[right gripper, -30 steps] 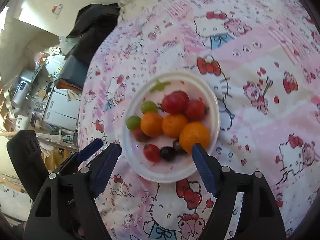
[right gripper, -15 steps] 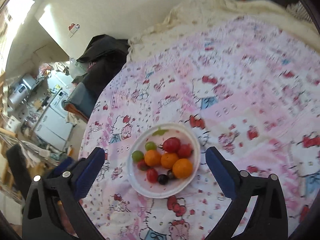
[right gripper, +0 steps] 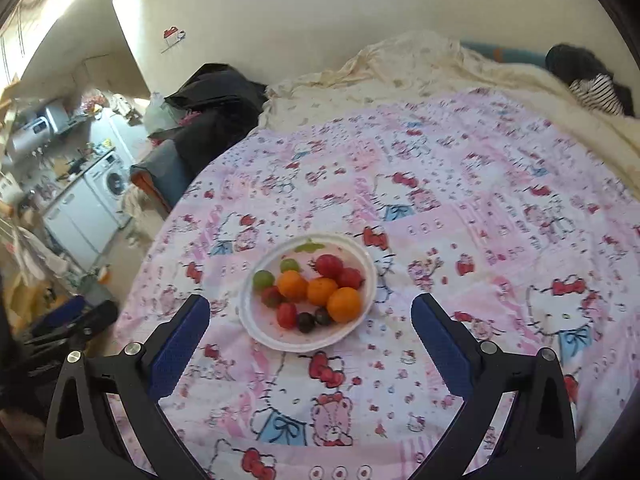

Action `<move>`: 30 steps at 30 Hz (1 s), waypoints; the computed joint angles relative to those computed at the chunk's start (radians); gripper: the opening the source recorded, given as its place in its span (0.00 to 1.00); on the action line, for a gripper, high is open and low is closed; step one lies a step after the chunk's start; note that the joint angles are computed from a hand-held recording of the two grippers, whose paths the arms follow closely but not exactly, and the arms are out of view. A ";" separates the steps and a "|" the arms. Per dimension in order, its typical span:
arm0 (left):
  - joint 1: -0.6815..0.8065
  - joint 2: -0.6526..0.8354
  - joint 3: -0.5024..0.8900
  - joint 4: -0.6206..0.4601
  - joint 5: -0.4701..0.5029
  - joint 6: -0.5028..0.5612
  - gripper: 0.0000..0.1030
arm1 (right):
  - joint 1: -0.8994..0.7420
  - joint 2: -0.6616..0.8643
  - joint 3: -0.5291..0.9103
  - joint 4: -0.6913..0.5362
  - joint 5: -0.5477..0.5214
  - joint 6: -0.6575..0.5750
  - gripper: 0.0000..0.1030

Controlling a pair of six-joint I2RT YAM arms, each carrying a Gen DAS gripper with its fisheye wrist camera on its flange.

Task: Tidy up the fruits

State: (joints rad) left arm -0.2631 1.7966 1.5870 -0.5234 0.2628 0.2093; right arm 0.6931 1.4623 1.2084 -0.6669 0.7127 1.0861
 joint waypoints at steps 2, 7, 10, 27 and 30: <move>0.005 -0.003 -0.009 0.009 0.006 -0.007 1.00 | 0.022 0.029 0.026 -0.034 0.059 0.014 1.00; -0.005 -0.015 -0.055 0.079 -0.003 0.014 1.00 | 0.028 0.084 0.065 -0.030 0.101 -0.045 1.00; -0.008 0.005 -0.034 0.052 0.011 0.006 1.00 | 0.024 0.099 0.069 -0.028 0.092 -0.037 1.00; -0.017 -0.006 -0.044 0.065 0.004 0.005 1.00 | 0.024 0.119 0.083 -0.046 0.077 -0.037 1.00; -0.015 -0.002 -0.041 0.058 0.003 0.001 1.00 | 0.027 0.121 0.086 -0.050 0.083 -0.039 1.00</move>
